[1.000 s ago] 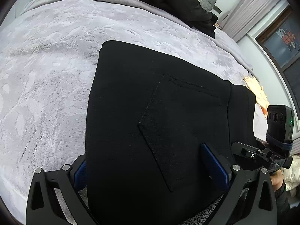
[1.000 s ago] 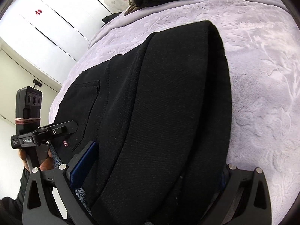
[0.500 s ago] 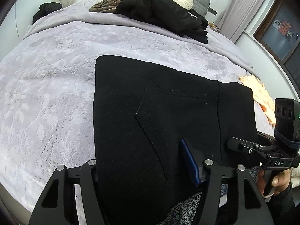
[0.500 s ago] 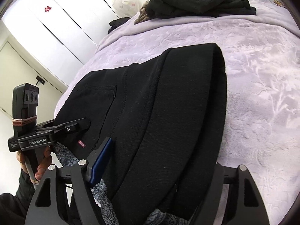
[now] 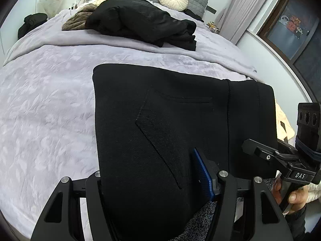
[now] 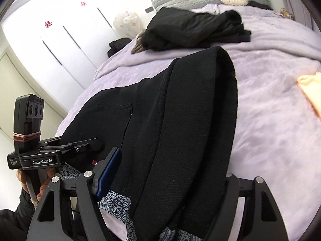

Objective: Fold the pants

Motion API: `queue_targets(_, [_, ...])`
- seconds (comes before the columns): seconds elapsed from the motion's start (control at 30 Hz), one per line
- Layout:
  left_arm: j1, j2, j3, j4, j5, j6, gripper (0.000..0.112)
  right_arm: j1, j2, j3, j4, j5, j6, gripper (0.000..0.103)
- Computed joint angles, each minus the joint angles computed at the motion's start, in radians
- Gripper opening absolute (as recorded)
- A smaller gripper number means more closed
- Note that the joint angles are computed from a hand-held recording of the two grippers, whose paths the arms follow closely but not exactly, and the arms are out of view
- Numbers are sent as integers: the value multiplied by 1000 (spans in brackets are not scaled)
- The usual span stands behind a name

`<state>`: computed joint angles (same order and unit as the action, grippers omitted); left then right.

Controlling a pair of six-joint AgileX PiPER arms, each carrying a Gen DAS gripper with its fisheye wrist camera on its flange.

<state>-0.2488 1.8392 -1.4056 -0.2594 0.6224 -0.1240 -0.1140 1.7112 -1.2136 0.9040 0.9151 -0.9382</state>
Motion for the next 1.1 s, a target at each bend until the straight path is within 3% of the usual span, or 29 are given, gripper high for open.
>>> queue_targets(0.3, [-45, 455, -611, 15, 275, -119, 65, -93, 316, -389, -108, 91, 209, 78])
queue_targets(0.4, [-52, 527, -672, 59, 269, -179, 79, -89, 401, -455, -151, 89, 275, 78])
queue_targets(0.53, [-13, 493, -610, -46, 256, -72, 80, -141, 428, -463, -79, 136, 262, 80])
queue_targets(0.7, [-23, 263, -316, 112, 104, -111, 80, -208, 200, -198, 47, -28, 97, 84])
queue_targets(0.83, [-48, 144, -192, 93, 13, -70, 80, -245, 58, -32, 189, 43, -121, 86])
queue_targets(0.9, [-75, 147, -201, 65, -1, -25, 80, -252, 41, 8, 215, 131, -196, 86])
queue_targets(1.0, [-115, 163, -196, 44, -29, 40, 80, -203, 28, 55, 212, 166, -233, 86])
queue_targets(1.1, [-143, 228, -225, 124, -17, -2, 80, -142, 19, 100, 114, 28, -192, 86])
